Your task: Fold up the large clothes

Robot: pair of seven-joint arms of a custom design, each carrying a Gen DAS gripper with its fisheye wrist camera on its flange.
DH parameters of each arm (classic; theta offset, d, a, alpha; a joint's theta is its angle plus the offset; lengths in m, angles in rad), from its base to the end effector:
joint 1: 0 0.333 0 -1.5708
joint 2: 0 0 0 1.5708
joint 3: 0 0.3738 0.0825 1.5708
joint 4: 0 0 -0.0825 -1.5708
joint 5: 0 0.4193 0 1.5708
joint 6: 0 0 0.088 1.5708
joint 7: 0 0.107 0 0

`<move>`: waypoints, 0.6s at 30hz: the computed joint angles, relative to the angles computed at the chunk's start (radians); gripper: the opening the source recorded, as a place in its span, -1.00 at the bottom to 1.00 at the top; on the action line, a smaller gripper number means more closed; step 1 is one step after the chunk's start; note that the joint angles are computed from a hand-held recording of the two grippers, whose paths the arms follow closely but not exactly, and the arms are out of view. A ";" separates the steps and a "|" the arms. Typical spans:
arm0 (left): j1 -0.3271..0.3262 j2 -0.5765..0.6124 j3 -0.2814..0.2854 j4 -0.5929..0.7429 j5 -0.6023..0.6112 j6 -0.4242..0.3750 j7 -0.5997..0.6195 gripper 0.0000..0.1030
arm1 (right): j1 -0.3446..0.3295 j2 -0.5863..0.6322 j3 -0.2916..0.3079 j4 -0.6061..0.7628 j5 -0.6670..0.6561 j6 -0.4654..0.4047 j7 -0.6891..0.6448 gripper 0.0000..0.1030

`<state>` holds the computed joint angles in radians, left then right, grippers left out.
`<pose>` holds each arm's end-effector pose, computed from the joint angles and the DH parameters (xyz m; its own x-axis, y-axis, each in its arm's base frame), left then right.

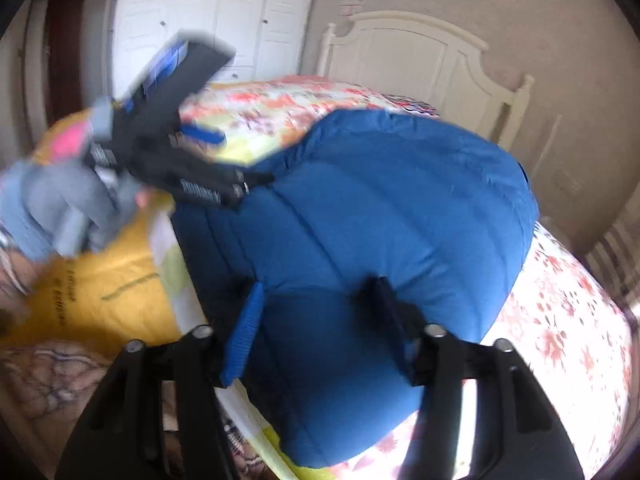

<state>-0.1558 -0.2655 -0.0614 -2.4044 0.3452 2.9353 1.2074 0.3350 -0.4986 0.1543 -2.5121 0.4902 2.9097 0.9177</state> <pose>0.4982 -0.1345 0.5436 -0.1469 -0.9881 -0.0459 -0.6766 0.1342 -0.7240 0.4008 0.1929 0.5903 0.6097 -0.7793 0.1446 -0.4158 -0.4697 -0.7788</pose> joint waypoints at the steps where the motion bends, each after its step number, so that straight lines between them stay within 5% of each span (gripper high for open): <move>1: 0.006 -0.001 -0.005 -0.007 -0.001 0.010 -0.019 0.91 | -0.016 0.006 -0.008 0.020 0.005 0.025 0.007 -0.19; 4: 0.070 -0.008 -0.060 -0.016 0.093 0.028 -0.116 0.91 | -0.035 0.113 -0.084 0.165 0.043 0.085 0.029 -0.14; 9: 0.046 -0.012 -0.045 -0.006 0.105 -0.005 -0.113 0.91 | -0.148 0.375 -0.075 0.453 -0.048 -0.043 0.200 -0.14; 11: 0.043 -0.015 -0.041 -0.017 0.105 0.011 -0.129 0.91 | -0.147 0.478 -0.083 0.546 -0.110 -0.108 0.248 -0.15; 14: 0.030 -0.015 -0.026 -0.020 0.088 0.020 -0.129 0.91 | -0.135 0.622 -0.103 0.685 -0.205 -0.313 0.301 -0.10; 18: 0.032 -0.008 -0.024 -0.013 0.091 0.017 -0.123 0.91 | -0.099 0.641 -0.140 0.727 -0.283 -0.364 0.336 -0.10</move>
<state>-0.1240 -0.2738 -0.0853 -2.4177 0.4365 2.9523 1.0839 0.2356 0.1422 0.0140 -1.7852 0.2068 2.5455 1.2537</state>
